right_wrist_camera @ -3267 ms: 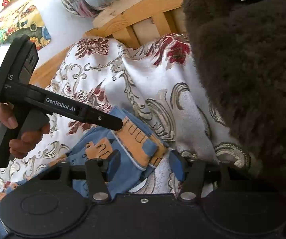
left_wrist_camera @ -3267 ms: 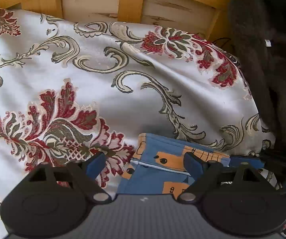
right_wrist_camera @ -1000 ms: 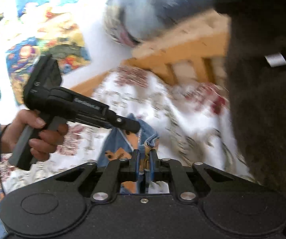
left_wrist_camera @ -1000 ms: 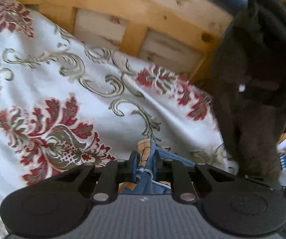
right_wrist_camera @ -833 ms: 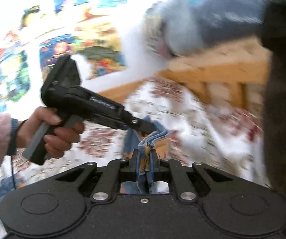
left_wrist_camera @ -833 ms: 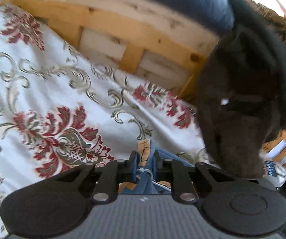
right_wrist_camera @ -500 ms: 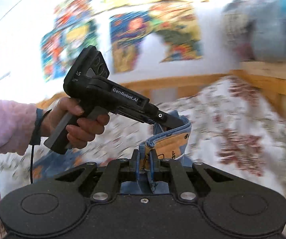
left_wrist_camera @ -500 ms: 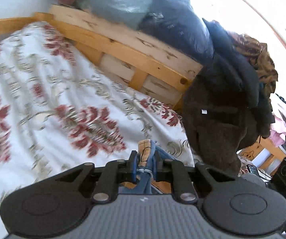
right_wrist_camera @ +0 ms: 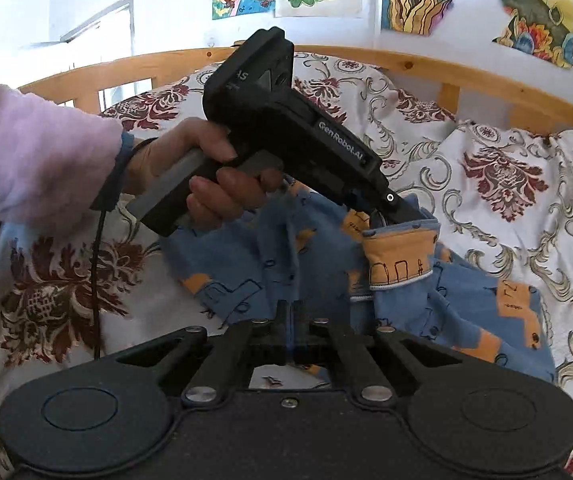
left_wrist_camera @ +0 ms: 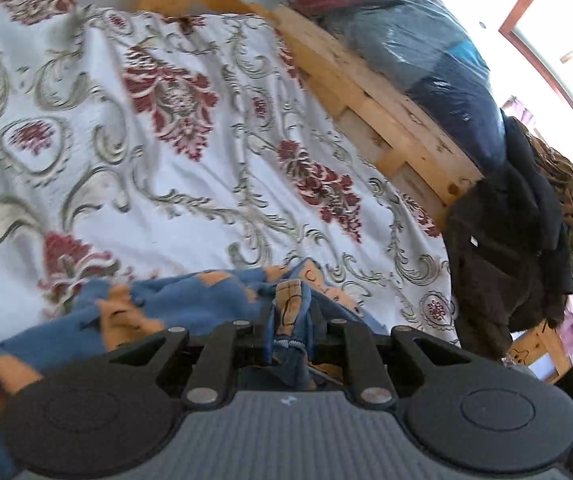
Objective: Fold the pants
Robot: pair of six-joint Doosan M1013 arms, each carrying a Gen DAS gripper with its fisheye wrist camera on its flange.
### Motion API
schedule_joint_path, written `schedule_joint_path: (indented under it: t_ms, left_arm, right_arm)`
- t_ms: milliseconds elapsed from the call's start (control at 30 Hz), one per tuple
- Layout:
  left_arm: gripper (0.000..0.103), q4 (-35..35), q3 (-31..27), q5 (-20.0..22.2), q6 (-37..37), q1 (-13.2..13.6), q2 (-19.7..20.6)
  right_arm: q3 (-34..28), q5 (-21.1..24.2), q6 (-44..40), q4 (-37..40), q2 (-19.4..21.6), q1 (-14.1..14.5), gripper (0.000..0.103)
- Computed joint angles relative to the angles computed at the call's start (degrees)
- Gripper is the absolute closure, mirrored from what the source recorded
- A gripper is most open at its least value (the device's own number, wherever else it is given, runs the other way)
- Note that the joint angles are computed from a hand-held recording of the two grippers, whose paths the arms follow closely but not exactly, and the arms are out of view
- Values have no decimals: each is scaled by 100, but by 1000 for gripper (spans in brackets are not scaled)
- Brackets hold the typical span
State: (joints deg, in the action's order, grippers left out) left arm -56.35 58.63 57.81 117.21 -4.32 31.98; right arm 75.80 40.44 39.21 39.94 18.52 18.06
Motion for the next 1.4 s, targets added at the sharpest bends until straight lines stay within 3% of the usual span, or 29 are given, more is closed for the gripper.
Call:
schedule_joint_path:
  t_ms: [67, 133, 200, 267, 367, 500, 700, 800, 900, 933, 1033, 1067, 1100, 1200, 1267, 1400]
  left_arm:
    - [86, 74, 29, -11, -23, 3, -8]
    - [84, 154, 52, 48, -20, 17, -19]
    - [73, 366, 84, 5, -219, 12, -57]
    - [65, 459, 152, -7, -385, 46, -111]
    - [57, 687, 306, -104, -658, 80, -266]
    - [34, 557, 415, 71, -1086, 170, -363]
    - [21, 723, -7, 817, -1848, 164, -180]
    - [17, 743, -99, 831, -2171, 137, -133]
    - [18, 1205, -286, 798, -2994, 52, -36]
    - [19, 1418, -371, 834, -3275, 16, 5]
    - [31, 1685, -504, 884, -3710, -60, 82]
    - [41, 1612, -494, 857, -3736, -60, 85]
    - [53, 1593, -499, 852, -3784, -64, 88]
    - [69, 1773, -526, 830, -3779, -104, 65]
    - [75, 1667, -484, 801, -3471, -93, 21]
    - [75, 1924, -280, 632, -2652, -139, -168]
  right_arm:
    - [45, -79, -89, 104, -54, -20, 96]
    - [103, -215, -76, 97, -113, -51, 83]
    - [108, -333, -93, 109, -130, -78, 78]
    - [96, -498, -13, -107, -121, -68, 61]
    - [-50, -517, 164, -829, 13, 20, 58]
    - [-153, -432, 104, -1627, 170, 137, 59]
    - [-147, -532, -70, -2205, 273, 271, 56]
    - [-98, -669, -29, -2424, 282, 326, 57]
    - [-76, -741, 44, -2509, 277, 352, 68]
    - [-74, -735, 25, -2479, 276, 353, 78]
    - [-2, -796, -202, -2303, 226, 348, 92]
    - [11, -799, -291, -2231, 212, 339, 94]
    - [28, -802, -394, -2142, 192, 327, 95]
    - [57, -721, -909, -1712, 123, 259, 97]
    - [41, -564, -1209, -1517, 107, 226, 97]
    - [-102, -185, -1235, -1669, 223, 242, 92]
